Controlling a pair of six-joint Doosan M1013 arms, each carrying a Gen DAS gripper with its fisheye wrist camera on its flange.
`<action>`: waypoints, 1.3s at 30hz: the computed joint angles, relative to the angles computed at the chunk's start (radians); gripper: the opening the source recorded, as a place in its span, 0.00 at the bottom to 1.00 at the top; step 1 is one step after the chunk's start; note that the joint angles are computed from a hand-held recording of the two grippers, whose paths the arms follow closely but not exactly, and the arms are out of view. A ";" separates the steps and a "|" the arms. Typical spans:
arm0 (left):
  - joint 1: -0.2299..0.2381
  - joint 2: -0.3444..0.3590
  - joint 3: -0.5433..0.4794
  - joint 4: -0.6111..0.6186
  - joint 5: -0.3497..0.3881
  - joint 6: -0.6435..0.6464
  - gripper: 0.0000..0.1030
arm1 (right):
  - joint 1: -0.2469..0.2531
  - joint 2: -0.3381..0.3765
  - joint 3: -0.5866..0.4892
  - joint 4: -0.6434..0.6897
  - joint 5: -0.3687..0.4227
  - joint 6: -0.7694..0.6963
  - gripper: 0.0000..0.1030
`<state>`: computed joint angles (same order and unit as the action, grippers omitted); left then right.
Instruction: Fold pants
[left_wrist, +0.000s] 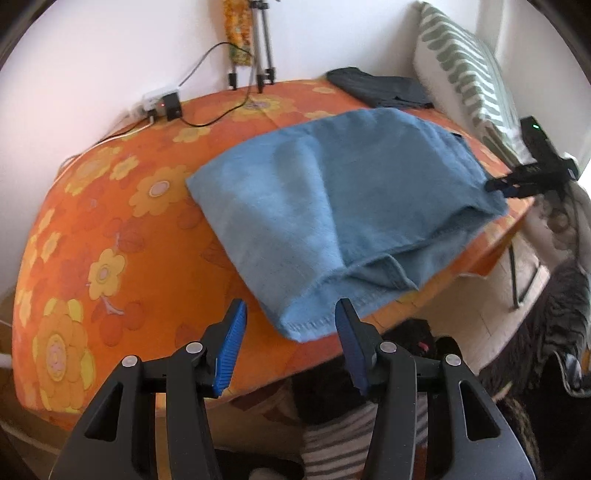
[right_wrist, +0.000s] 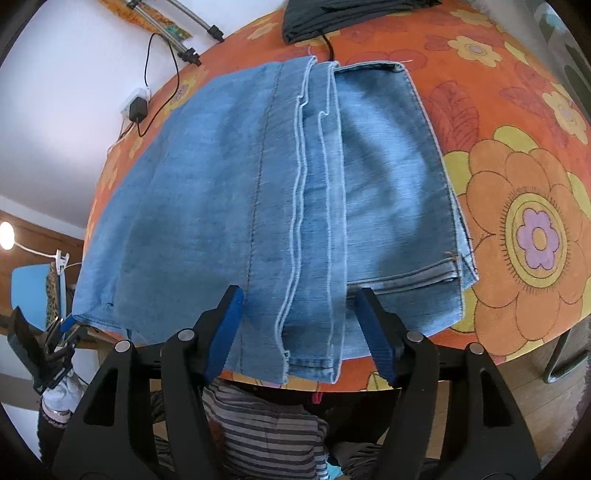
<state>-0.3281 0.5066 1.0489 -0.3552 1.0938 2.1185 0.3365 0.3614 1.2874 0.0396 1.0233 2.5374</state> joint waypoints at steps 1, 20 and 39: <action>0.001 0.003 -0.005 0.003 -0.002 -0.024 0.47 | 0.001 0.002 -0.003 -0.001 0.001 0.002 0.62; 0.000 -0.030 0.038 0.066 -0.163 -0.033 0.04 | 0.015 -0.017 -0.060 -0.058 -0.045 0.007 0.08; 0.019 -0.029 0.064 0.078 -0.080 0.000 0.04 | 0.001 -0.069 0.048 -0.078 -0.046 0.119 0.07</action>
